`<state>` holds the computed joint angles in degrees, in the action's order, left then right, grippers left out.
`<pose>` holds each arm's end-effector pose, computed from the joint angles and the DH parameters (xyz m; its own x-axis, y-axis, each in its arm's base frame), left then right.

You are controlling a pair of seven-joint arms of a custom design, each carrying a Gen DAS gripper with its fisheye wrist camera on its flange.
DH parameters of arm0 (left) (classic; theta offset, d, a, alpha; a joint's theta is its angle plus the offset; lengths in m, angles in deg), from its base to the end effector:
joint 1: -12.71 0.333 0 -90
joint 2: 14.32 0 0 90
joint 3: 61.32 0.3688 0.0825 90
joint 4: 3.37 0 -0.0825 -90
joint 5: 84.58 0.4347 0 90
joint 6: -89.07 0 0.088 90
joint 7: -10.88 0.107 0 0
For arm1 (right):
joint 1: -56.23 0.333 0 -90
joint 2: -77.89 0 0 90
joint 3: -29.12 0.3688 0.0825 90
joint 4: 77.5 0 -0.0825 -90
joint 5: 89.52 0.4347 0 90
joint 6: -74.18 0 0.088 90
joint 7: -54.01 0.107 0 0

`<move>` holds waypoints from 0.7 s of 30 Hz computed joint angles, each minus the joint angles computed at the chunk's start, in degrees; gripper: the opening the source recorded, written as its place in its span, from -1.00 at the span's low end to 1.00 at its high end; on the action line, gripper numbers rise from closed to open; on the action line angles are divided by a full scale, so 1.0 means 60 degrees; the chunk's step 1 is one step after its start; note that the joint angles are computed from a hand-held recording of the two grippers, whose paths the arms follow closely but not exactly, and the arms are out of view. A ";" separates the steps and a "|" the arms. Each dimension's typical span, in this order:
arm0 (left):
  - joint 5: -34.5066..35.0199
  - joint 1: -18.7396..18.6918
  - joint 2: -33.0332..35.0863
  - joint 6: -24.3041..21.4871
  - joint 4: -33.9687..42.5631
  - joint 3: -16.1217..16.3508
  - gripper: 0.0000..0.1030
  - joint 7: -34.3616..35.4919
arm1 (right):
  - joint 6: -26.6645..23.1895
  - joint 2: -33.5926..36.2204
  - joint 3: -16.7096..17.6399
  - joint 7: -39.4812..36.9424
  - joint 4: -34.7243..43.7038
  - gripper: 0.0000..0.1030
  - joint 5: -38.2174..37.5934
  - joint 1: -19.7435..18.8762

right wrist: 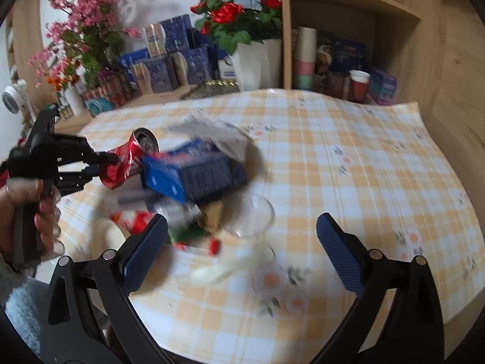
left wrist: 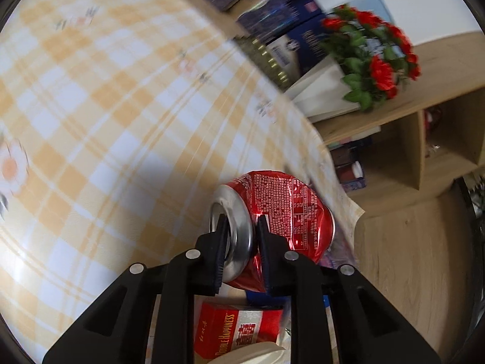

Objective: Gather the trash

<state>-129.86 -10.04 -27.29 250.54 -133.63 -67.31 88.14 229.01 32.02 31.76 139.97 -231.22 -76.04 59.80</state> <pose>0.4999 -0.2384 0.5566 0.1284 -0.7013 0.7012 -0.8264 -0.4666 -0.3153 0.3682 0.0352 0.5847 0.0696 -0.9879 -0.1388 -0.6865 0.0536 -0.7252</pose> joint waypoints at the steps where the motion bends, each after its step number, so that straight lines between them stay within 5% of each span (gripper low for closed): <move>1: 0.0155 0.0053 -0.0073 0.0058 0.0000 -0.0027 -0.63 -0.0003 | -0.0018 0.0257 -0.0310 -0.0153 0.0262 0.88 0.0258 0.0324; 4: 0.1035 0.0291 -0.0351 0.0214 -0.0048 -0.0081 -0.63 -0.0281 | -0.0419 0.1168 -0.0658 -0.0584 0.1293 0.88 0.0597 0.0722; 8: 0.1938 0.0478 -0.0789 0.0287 -0.0360 0.0084 -0.63 -0.1056 | -0.1196 0.2549 -0.0235 -0.0531 0.2902 0.88 0.0246 0.0495; 15: 0.2464 0.0299 -0.1346 0.0401 -0.0998 0.0678 -0.63 -0.1529 | -0.4204 0.5763 0.0572 0.0417 0.6467 0.86 -0.1615 0.0571; 21: 0.2549 -0.0009 -0.1650 0.0502 -0.1366 0.1127 -0.63 -0.1480 | -0.6675 0.7716 0.0230 0.1303 0.8560 0.84 -0.2676 0.1113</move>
